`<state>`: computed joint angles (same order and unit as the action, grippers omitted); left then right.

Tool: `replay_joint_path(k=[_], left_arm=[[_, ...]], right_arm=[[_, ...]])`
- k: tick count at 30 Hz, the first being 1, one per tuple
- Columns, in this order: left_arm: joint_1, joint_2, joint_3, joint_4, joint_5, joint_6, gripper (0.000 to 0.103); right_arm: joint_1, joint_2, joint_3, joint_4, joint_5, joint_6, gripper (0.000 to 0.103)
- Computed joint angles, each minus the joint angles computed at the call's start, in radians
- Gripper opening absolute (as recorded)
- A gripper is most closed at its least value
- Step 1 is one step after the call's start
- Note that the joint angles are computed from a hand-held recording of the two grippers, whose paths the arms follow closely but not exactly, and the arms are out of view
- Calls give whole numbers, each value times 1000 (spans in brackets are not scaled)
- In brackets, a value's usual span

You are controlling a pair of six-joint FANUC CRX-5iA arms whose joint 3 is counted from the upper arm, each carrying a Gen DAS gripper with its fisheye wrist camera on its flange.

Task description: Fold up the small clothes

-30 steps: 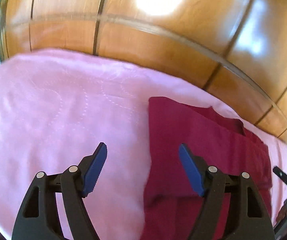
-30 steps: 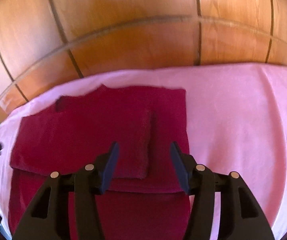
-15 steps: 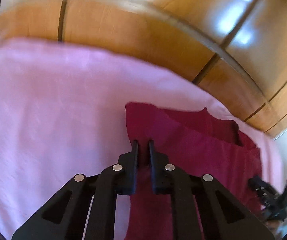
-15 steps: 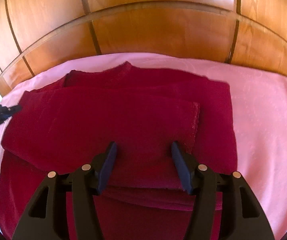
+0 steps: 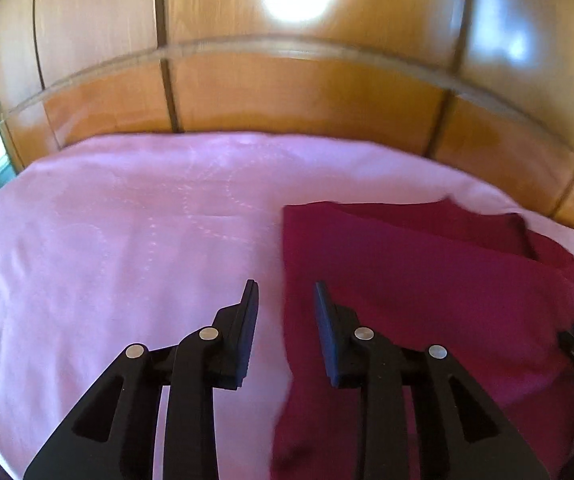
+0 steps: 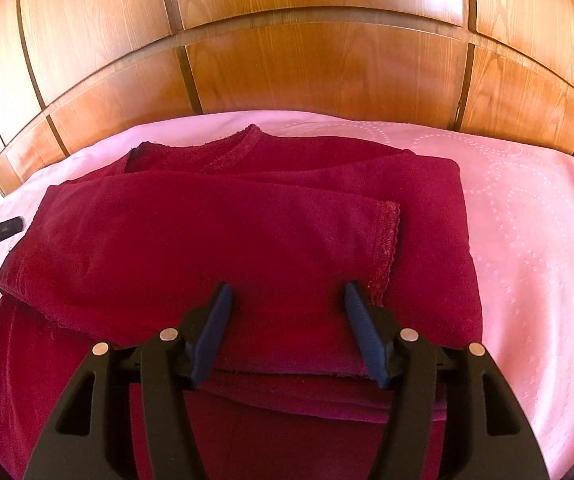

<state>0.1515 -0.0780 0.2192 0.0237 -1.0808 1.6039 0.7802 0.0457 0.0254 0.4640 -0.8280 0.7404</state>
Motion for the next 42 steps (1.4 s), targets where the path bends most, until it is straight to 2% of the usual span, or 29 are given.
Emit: replay_joint_path(k=[4, 6, 7, 8, 10, 12, 16, 17, 19, 21, 22, 24, 26, 31, 42], left_arm=[[-43, -69, -91, 54, 33, -111, 28], [-95, -61, -89, -2, 15, -115, 28], [-123, -34, -65, -52, -24, -90, 28], [-126, -12, -49, -57, -46, -82, 28], [-110, 1, -64, -25, -26, -73, 28], [-107, 10, -50, -18, -40, -61, 29], [-78, -35, -83, 25, -46, -55, 28], [-72, -52, -95, 31, -44, -51, 29], [-66, -78, -111, 35, -50, -33, 28], [-45, -126, -153, 71, -50, -47, 39], [-40, -147, -167, 71, -49, -44, 52], [-24, -201, -210, 78, -36, -52, 54], [3, -240, -244, 98, -51, -86, 54], [66, -312, -306, 125, -95, -139, 54], [125, -434, -390, 171, -135, -204, 54]], right_arm=[[-1, -4, -3, -2, 2, 2, 61], [-3, -8, -6, -7, 6, 4, 61], [-5, -9, -6, -11, 8, 5, 61], [-7, -10, -6, -17, 12, 8, 61], [-15, -13, -6, -39, 24, 17, 61], [-18, -13, -4, -47, 27, 22, 61], [-20, -14, -8, -48, 38, 27, 62], [-18, -13, -8, -43, 37, 28, 63], [-11, -6, -2, -33, 24, 38, 72], [-2, 5, 12, -12, -5, 37, 75], [5, 11, 27, -5, -33, 44, 80], [13, 6, 37, -12, -57, 54, 87], [25, -24, 10, 4, -64, 25, 91], [45, -117, -70, -17, -81, -23, 91], [172, -337, -281, 20, -179, -148, 92]])
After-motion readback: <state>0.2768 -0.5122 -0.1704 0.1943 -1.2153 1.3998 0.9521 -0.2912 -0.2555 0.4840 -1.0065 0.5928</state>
